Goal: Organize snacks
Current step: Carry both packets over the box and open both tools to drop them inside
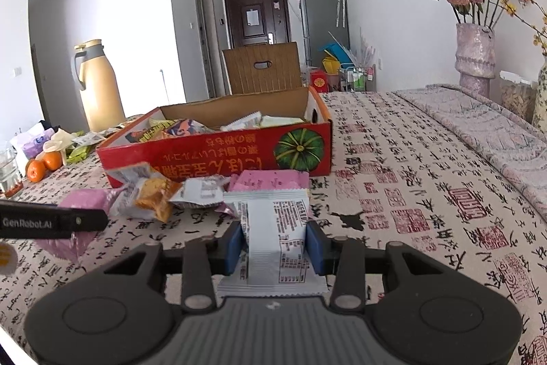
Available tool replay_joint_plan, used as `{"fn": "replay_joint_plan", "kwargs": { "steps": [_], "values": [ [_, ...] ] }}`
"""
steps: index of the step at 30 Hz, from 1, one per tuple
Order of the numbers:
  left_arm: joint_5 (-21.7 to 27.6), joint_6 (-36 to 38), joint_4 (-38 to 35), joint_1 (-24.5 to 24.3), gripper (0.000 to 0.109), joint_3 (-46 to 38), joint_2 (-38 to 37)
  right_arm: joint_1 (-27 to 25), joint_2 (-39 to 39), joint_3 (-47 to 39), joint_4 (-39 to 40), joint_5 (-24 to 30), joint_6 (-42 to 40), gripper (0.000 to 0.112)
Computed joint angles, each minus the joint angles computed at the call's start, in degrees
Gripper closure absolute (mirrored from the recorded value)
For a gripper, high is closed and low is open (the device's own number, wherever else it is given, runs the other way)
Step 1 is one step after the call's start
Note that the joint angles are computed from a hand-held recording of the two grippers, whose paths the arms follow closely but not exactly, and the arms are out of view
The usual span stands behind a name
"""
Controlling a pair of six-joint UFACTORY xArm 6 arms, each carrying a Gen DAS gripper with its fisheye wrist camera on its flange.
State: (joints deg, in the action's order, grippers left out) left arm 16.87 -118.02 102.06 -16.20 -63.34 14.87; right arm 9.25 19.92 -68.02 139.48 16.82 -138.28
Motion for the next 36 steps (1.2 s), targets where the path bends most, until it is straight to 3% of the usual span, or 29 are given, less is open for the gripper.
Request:
{"fn": "replay_joint_plan", "kwargs": {
  "steps": [9,22,36],
  "values": [
    [1.0,-3.9,4.6,0.1,0.045,-1.7,-0.9,1.4,-0.4,-1.4,0.0,0.6,-0.8,0.073],
    [1.0,-6.0,7.8,1.0,0.045,-9.5,2.2,2.5,4.2,-11.5,2.9,-1.5,-3.8,0.073],
    [0.3,4.8,-0.6,2.6,0.045,-22.3,10.6,3.9,14.6,-30.4,-1.4,-6.3,-0.5,0.073]
  ]
}}
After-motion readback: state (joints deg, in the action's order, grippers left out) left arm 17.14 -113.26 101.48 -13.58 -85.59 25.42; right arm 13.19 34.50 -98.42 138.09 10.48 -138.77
